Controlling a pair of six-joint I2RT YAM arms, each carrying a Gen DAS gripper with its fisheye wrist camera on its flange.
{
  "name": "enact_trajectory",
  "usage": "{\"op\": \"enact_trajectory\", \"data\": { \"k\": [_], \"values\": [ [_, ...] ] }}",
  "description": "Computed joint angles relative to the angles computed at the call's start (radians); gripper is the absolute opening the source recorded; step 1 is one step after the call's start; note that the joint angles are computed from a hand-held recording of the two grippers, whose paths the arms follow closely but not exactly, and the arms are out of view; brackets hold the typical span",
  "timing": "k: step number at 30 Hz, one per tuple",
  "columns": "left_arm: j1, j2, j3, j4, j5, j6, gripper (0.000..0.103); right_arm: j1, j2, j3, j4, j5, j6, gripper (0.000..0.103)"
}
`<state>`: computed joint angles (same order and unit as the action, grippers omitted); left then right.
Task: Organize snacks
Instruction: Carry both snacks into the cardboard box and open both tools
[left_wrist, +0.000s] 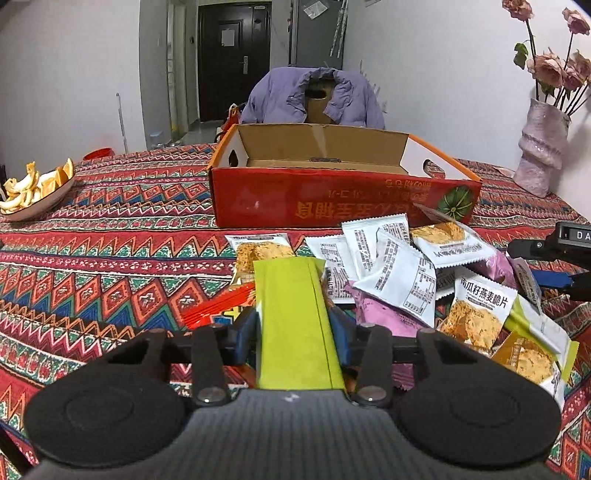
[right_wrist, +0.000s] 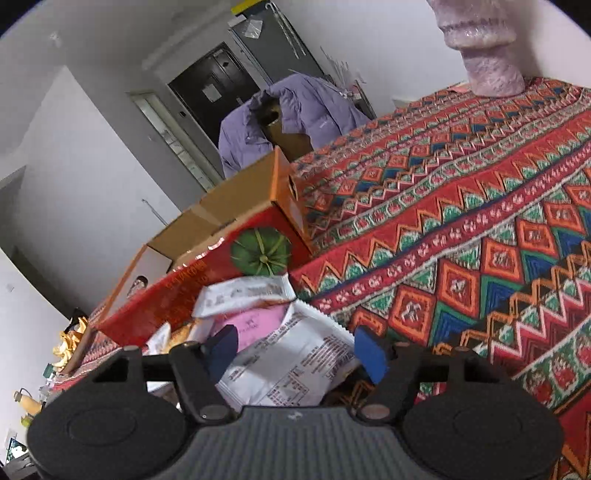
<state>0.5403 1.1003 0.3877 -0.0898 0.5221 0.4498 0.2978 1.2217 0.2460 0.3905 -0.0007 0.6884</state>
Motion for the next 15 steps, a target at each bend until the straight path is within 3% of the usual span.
{"op": "enact_trajectory", "data": {
  "k": [7, 9, 12, 15],
  "values": [
    [0.055, 0.002, 0.033, -0.081, 0.05, 0.026, 0.041, 0.032, -0.152, -0.014, -0.217, 0.11, -0.075, 0.065],
    [0.069, -0.021, 0.03, -0.099, 0.061, 0.031, 0.038, 0.021, -0.206, -0.027, -0.276, 0.116, -0.121, 0.058],
    [0.106, -0.078, 0.028, -0.15, 0.096, 0.039, 0.037, 0.067, -0.27, -0.016, -0.403, 0.198, -0.189, 0.059],
    [0.15, -0.164, 0.018, -0.206, 0.129, 0.064, 0.037, 0.139, -0.276, -0.023, -0.428, 0.287, -0.229, 0.059]
  ]
}}
